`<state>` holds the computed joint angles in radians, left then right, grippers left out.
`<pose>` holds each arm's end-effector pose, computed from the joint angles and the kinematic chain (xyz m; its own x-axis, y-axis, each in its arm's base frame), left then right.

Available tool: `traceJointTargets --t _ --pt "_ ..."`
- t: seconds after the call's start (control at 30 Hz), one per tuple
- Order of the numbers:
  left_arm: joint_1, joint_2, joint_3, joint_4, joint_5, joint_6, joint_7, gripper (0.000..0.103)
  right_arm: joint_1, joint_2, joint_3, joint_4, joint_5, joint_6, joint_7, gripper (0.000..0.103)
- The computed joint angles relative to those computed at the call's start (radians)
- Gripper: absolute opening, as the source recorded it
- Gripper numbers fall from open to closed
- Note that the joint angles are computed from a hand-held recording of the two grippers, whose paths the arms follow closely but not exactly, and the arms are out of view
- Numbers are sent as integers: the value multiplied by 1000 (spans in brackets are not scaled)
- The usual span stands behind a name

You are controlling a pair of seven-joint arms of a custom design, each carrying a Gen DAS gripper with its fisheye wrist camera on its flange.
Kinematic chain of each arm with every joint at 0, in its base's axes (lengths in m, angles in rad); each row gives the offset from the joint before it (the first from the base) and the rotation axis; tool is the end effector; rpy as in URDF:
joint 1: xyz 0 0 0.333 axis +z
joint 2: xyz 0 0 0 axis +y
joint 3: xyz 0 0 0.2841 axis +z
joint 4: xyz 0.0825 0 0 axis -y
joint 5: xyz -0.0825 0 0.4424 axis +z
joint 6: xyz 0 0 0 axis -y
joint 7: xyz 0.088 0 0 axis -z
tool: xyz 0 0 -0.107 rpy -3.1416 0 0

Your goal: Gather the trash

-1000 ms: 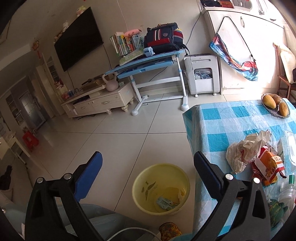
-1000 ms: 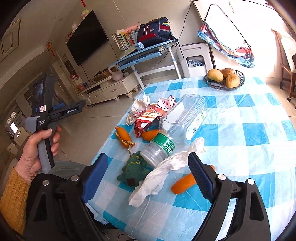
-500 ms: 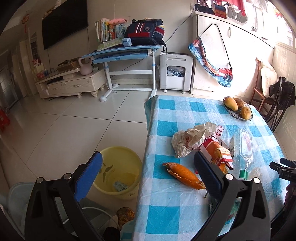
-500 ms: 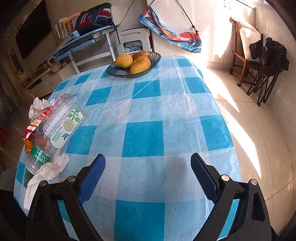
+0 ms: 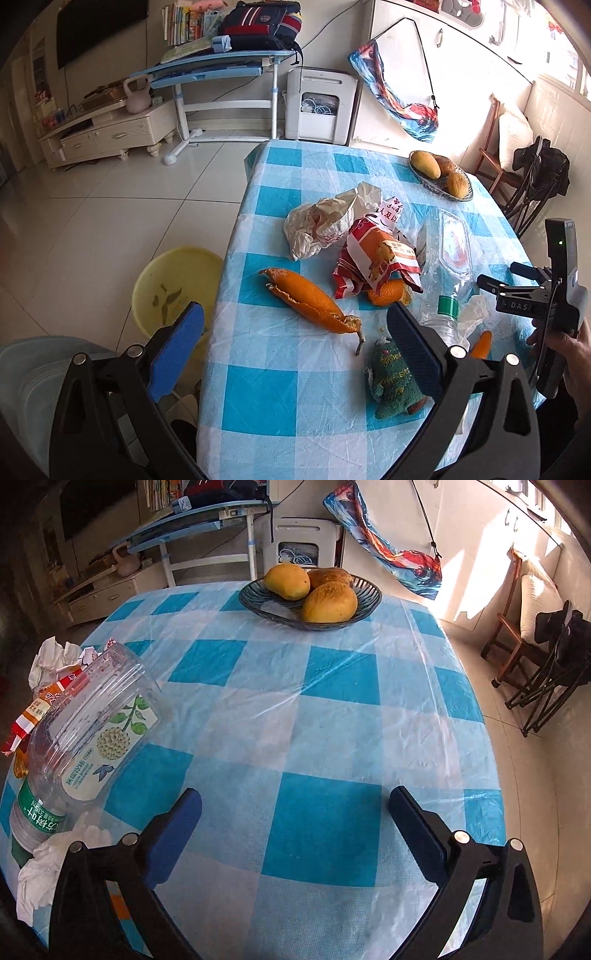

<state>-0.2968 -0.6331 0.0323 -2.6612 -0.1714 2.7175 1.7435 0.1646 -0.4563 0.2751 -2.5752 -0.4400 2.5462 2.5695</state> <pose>0.4528 -0.1167 0.4622 -0.3218 -0.9447 0.0626 -0.7384 0.2091 -0.6411 0.4476 0.2100 0.3938 -0.2432 -0.9699 0.0089 -0.8123 0.1986 -0.5484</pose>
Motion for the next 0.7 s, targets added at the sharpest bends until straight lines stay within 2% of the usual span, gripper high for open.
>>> traceJointTargets --t 0.17,0.23,0.37,0.47,0.53,0.63,0.67,0.7 --pt "-45 13 80 20 -128 -11 13 96 0 0 -2 1 3 1 -3 97" --pt "-49 16 93 22 -181 -12 8 96 1 -2 -1 -1 3 1 -2 97" --pt "-17 47 56 36 -199 -33 -32 96 1 0 -2 0 3 1 -3 97" --pt "33 59 -11 32 -133 -24 -83 96 0 1 -2 1 3 2 -3 97" --pt "54 56 -35 21 -96 -18 -123 96 0 2 -2 2 2 2 -3 97" --pt "37 36 -11 -3 -97 -36 -139 96 1 0 -2 0 3 1 -2 97" --pt "17 17 10 -24 -119 -29 -126 96 0 2 -2 2 2 2 -3 97" --pt "16 9 8 -39 -122 -11 -133 96 0 3 -2 3 2 2 -3 97"
